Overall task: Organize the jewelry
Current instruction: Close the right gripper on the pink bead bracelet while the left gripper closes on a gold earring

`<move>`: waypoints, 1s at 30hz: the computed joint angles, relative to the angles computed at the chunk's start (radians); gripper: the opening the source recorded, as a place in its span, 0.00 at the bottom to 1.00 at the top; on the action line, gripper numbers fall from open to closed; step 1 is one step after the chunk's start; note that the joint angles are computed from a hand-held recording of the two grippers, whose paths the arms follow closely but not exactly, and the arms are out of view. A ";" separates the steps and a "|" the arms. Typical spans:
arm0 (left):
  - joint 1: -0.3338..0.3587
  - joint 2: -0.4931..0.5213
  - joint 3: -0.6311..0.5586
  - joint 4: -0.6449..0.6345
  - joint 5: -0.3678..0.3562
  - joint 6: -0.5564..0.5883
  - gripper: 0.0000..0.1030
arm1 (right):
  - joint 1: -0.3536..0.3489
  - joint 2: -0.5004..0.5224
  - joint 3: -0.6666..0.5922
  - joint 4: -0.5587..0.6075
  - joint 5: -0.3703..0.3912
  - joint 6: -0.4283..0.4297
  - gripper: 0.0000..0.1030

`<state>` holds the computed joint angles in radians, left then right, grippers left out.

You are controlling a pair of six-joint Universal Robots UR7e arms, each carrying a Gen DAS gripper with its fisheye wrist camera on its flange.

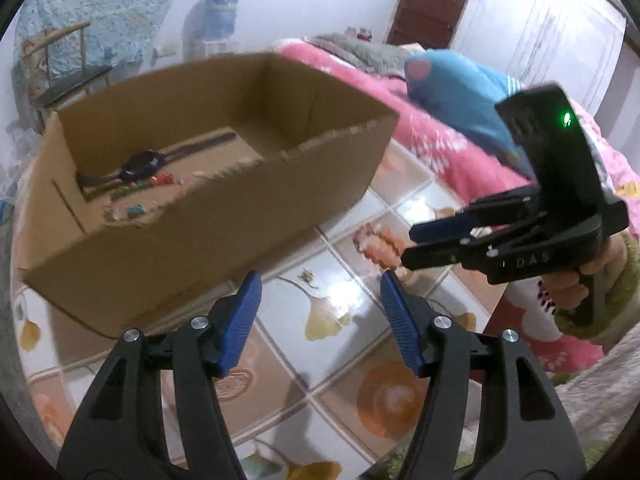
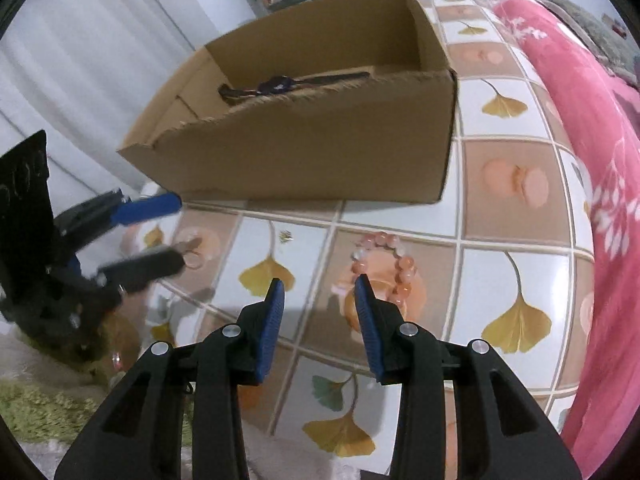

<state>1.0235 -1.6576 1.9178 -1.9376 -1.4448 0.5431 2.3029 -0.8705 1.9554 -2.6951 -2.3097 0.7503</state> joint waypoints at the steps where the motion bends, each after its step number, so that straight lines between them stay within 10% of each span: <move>1: -0.005 -0.001 0.019 -0.016 0.013 0.006 0.56 | -0.003 0.003 0.000 0.001 -0.005 0.000 0.35; 16: -0.023 0.005 0.131 -0.167 0.070 0.117 0.40 | -0.045 0.082 -0.060 0.055 -0.064 -0.046 0.13; 30: -0.028 0.053 0.121 -0.141 0.152 0.102 0.16 | -0.054 0.090 -0.047 0.003 -0.065 -0.053 0.11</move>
